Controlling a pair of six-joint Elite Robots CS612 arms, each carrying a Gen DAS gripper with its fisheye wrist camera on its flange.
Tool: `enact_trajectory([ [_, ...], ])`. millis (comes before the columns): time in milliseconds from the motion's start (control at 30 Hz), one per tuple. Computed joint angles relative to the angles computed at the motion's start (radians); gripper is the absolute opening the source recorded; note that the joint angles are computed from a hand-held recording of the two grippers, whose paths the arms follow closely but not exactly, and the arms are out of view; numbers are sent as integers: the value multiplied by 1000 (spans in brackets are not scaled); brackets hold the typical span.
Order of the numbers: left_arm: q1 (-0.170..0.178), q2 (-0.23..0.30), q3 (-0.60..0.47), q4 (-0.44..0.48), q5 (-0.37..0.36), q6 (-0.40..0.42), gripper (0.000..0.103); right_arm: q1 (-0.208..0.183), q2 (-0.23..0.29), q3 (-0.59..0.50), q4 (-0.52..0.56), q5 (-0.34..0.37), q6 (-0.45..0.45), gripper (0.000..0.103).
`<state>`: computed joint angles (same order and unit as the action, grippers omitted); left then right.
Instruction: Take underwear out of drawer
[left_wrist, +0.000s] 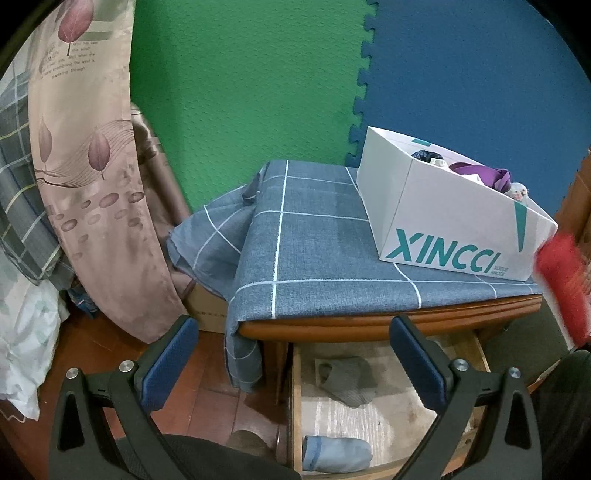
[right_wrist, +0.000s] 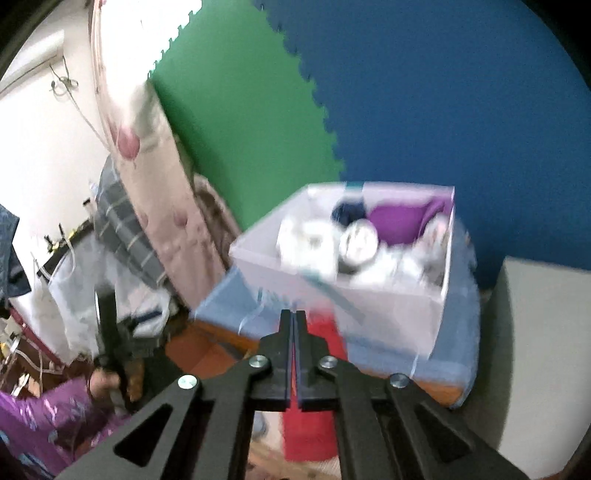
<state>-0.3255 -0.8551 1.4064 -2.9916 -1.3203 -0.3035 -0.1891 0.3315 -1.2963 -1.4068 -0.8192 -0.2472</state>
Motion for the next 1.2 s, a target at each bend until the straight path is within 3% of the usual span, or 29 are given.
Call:
enact_trajectory([
  [67,0,0,0,1,2,1,102,1,-30,51,-75,-12,14,0],
  [167,0,-1,0,4,2,0,102,10,-71,121,-103,-67,-4,0],
  [233,0,-3,5,-2,3,1,102,2,-77,130,3,-3,-30,0],
  [333,4,-3,5,-10,-9,-2,102,15,-30,42,163,-66,-165,4],
  [400,9,-2,3,-9,-28,-22,102,28,-7,18,343,-102,-262,4],
  [433,11,-2,4,-17,-36,-27,102,35,-1,18,390,-135,-281,4],
  [500,12,-1,3,-27,-41,-36,102,66,11,50,478,-267,-333,4],
  [633,7,-3,7,-24,-28,-11,102,123,23,135,493,-487,-409,4],
  [733,4,-4,10,-27,-19,11,102,151,25,195,488,-597,-425,11],
  [800,5,-5,11,-27,-22,6,102,171,34,216,474,-685,-437,25],
  [833,7,-5,11,-26,-32,-1,102,177,35,227,468,-719,-439,31],
  [900,10,-4,9,-22,-46,-13,102,188,28,263,482,-756,-436,34],
  [1067,13,-2,3,-18,-65,-16,102,210,19,330,452,-870,-423,59],
  [1200,11,0,-1,-9,-63,1,102,221,14,378,431,-966,-420,62],
])
